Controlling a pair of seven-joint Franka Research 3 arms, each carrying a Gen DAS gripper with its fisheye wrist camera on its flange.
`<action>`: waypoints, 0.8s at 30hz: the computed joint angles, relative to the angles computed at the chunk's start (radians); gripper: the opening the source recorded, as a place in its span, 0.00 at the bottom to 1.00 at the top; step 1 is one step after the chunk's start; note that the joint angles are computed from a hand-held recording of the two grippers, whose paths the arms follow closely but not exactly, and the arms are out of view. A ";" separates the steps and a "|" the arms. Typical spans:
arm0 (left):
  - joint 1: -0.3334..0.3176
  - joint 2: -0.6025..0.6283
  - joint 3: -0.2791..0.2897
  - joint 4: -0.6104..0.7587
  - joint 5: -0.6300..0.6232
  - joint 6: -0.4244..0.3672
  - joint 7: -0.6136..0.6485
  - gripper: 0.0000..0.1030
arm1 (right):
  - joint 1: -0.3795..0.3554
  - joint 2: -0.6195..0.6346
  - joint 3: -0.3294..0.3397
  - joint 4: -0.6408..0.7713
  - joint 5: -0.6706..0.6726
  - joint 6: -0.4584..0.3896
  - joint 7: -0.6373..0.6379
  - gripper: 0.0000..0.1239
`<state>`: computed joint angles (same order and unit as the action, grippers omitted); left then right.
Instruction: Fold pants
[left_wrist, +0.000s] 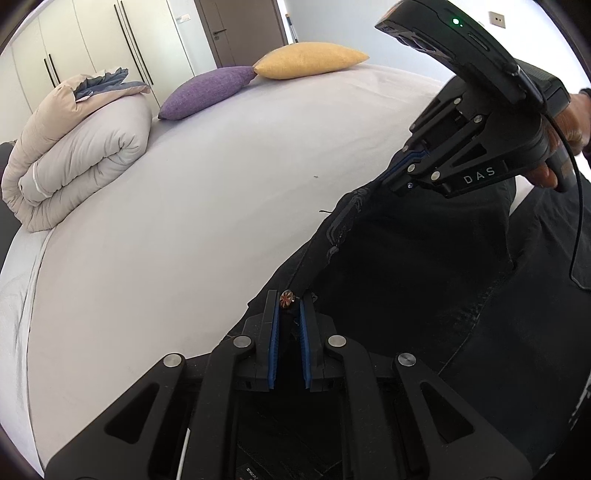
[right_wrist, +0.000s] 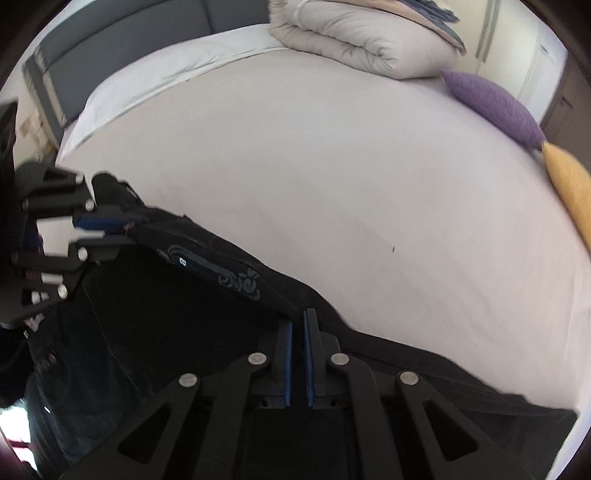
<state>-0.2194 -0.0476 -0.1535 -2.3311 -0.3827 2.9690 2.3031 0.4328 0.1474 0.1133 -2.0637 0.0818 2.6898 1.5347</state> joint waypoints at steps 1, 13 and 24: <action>-0.002 -0.008 -0.001 -0.010 -0.007 0.003 0.001 0.08 | -0.010 -0.004 0.013 -0.006 0.064 0.012 -0.015 0.05; -0.105 -0.179 0.083 -0.189 -0.047 0.010 -0.011 0.08 | 0.007 -0.054 0.089 -0.090 0.599 0.100 -0.290 0.05; -0.132 -0.479 0.056 -0.483 0.200 -0.015 -0.144 0.08 | 0.020 -0.339 0.224 -0.354 -0.453 -0.016 0.224 0.05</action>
<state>-0.3511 -0.5263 -0.0979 -2.8142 -0.1824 2.9543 2.1588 0.4532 -0.1917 0.3377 -2.4174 -0.3716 2.6737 1.7589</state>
